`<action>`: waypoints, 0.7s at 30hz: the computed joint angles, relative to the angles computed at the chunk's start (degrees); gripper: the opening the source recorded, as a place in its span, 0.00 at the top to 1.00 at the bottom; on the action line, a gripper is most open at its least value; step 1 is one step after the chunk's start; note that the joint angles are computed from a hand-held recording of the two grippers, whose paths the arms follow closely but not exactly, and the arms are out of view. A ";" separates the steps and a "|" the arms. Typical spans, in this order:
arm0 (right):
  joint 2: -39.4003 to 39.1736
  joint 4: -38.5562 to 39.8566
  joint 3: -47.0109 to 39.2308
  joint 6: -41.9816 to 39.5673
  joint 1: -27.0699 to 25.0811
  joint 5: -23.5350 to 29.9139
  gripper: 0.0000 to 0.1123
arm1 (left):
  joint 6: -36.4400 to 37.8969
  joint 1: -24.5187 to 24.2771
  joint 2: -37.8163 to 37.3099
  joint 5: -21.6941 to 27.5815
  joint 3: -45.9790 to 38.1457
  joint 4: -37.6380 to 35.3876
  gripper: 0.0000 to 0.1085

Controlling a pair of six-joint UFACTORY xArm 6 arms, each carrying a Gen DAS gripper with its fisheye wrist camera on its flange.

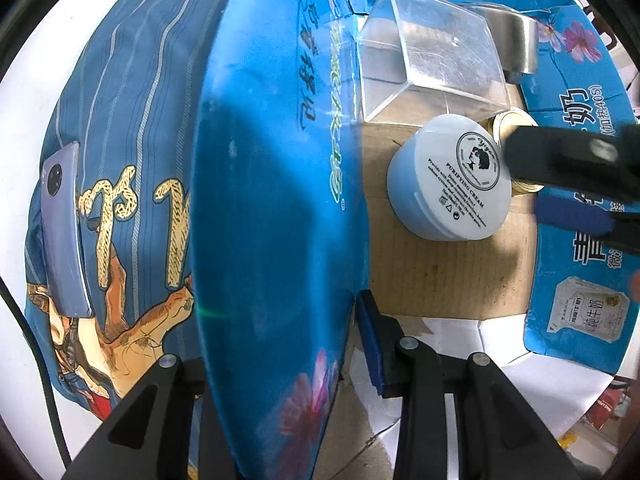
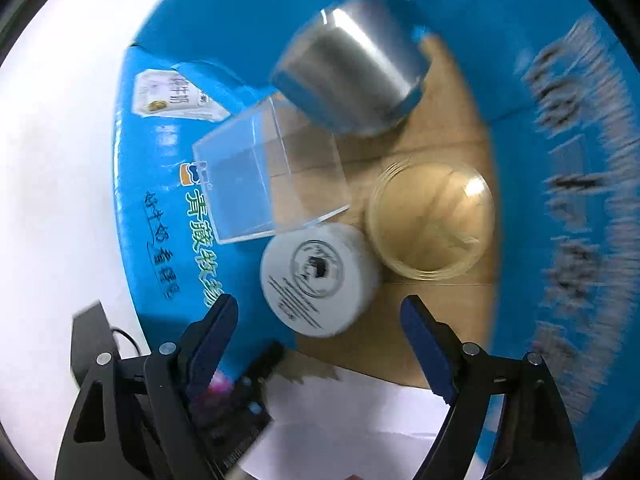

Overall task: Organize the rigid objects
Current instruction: 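Lower the cream jar into the box beside the cube and open the right tool, then move the right tool to the black charger and grasp it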

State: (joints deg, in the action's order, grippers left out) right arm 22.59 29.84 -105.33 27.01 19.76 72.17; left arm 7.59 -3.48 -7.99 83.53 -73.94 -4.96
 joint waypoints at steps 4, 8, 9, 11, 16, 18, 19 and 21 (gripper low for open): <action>0.44 -17.92 -8.62 5.10 1.74 9.64 0.24 | -0.29 -0.05 0.14 -0.01 -0.12 0.00 0.70; 0.47 -23.41 -14.22 6.00 2.17 15.94 0.24 | -0.52 -0.28 0.44 0.34 -0.71 0.07 0.70; -0.08 -23.65 -14.51 6.03 1.91 16.61 0.24 | -0.53 -0.36 0.45 0.29 -0.72 0.16 0.70; -1.32 -24.30 -14.40 6.16 1.71 16.80 0.24 | -0.61 -0.34 0.48 0.33 -0.76 0.18 0.70; -3.20 -23.73 -16.03 7.68 1.78 18.78 0.24 | -0.63 -0.46 0.56 0.37 -0.89 0.26 0.70; -4.98 -22.94 -15.33 8.83 2.34 18.93 0.24 | -0.72 -0.47 0.62 0.40 -0.94 0.21 0.70; -5.97 -22.46 -14.40 9.27 2.21 18.50 0.24 | -0.78 -0.54 0.61 0.43 -0.98 0.22 0.70; -9.01 -21.41 -10.73 9.85 1.29 17.00 0.24 | -0.74 -0.54 0.66 0.47 -1.02 0.23 0.70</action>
